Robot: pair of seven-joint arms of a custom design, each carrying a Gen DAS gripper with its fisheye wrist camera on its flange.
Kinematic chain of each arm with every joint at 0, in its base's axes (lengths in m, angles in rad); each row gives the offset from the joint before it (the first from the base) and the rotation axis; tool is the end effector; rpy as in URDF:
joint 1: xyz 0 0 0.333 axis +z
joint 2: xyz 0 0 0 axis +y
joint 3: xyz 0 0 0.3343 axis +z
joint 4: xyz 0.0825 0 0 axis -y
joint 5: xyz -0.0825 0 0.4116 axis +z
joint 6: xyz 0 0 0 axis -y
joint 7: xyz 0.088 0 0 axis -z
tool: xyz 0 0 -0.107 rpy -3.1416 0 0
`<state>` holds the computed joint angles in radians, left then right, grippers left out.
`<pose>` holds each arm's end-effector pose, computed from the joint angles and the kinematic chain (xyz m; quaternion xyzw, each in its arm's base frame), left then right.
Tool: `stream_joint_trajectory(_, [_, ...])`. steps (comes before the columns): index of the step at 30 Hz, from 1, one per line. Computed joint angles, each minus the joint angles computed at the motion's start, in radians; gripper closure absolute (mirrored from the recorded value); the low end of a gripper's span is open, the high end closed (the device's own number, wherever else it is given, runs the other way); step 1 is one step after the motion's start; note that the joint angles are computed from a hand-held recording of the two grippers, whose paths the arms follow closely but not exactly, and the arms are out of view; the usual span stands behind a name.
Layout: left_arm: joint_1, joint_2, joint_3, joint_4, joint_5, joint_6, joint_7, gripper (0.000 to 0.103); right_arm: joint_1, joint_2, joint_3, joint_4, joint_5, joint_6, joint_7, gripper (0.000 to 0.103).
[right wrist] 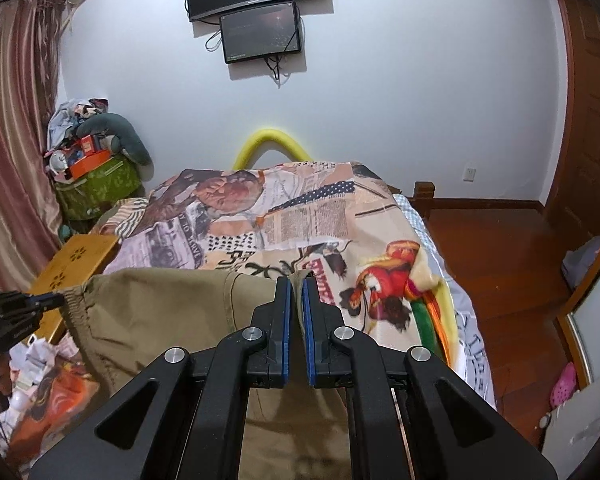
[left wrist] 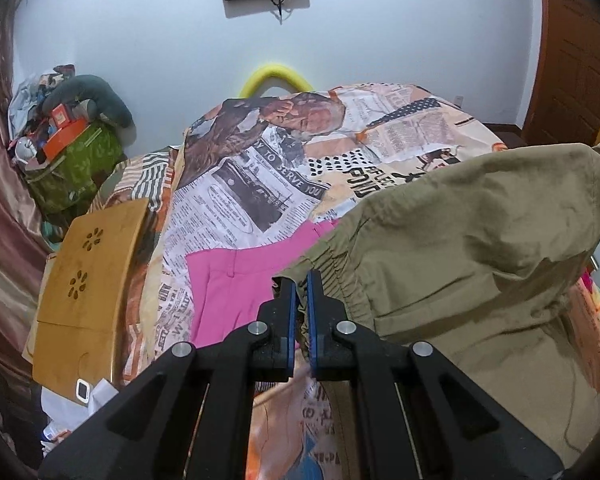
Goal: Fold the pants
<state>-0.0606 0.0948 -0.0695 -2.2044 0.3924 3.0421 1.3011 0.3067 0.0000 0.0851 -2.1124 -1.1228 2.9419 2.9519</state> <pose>0.6003 -0.1074 0.4222 -0.5768 0.7299 -0.2500 0.2684 0.5294 0.2822 0.4869 -0.6388 0.6175 -0.2709 0.3703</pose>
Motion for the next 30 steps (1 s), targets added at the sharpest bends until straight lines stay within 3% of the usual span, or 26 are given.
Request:
stream_joint_trajectory(4, [0.0,-0.049,0.008,-0.059,0.066,0.026,-0.045,0.098,-0.009,-0.064,0.015,-0.071,-0.033,0.021,0.038,0.098])
stream_joint_trajectory(13, [0.049,-0.155,-0.049,-0.203,-0.003,0.08,0.02,0.098,-0.072,-0.186,0.089,-0.24,0.004,0.069,0.05,0.098])
stream_joint_trajectory(16, [0.026,-0.189,-0.043,-0.252,-0.108,0.089,0.107,0.098,-0.094,-0.215,0.116,-0.29,0.054,0.089,0.04,0.098])
stream_joint_trajectory(19, [-0.05,-0.224,0.009,-0.306,-0.268,0.097,0.25,0.098,-0.12,-0.248,0.15,-0.343,0.09,0.109,0.044,0.098])
stream_joint_trajectory(22, [-0.051,-0.247,0.002,-0.35,-0.324,0.1,0.304,0.098,-0.153,-0.274,0.194,-0.4,0.123,0.126,0.068,0.098])
stream_joint_trajectory(25, [-0.104,-0.266,0.046,-0.386,-0.419,0.078,0.391,0.098,-0.188,-0.3,0.244,-0.449,0.157,0.14,0.085,0.098])
stream_joint_trajectory(30, [-0.086,-0.286,0.028,-0.418,-0.475,0.016,0.453,0.098,-0.213,-0.328,0.314,-0.518,0.238,0.141,0.066,0.097])
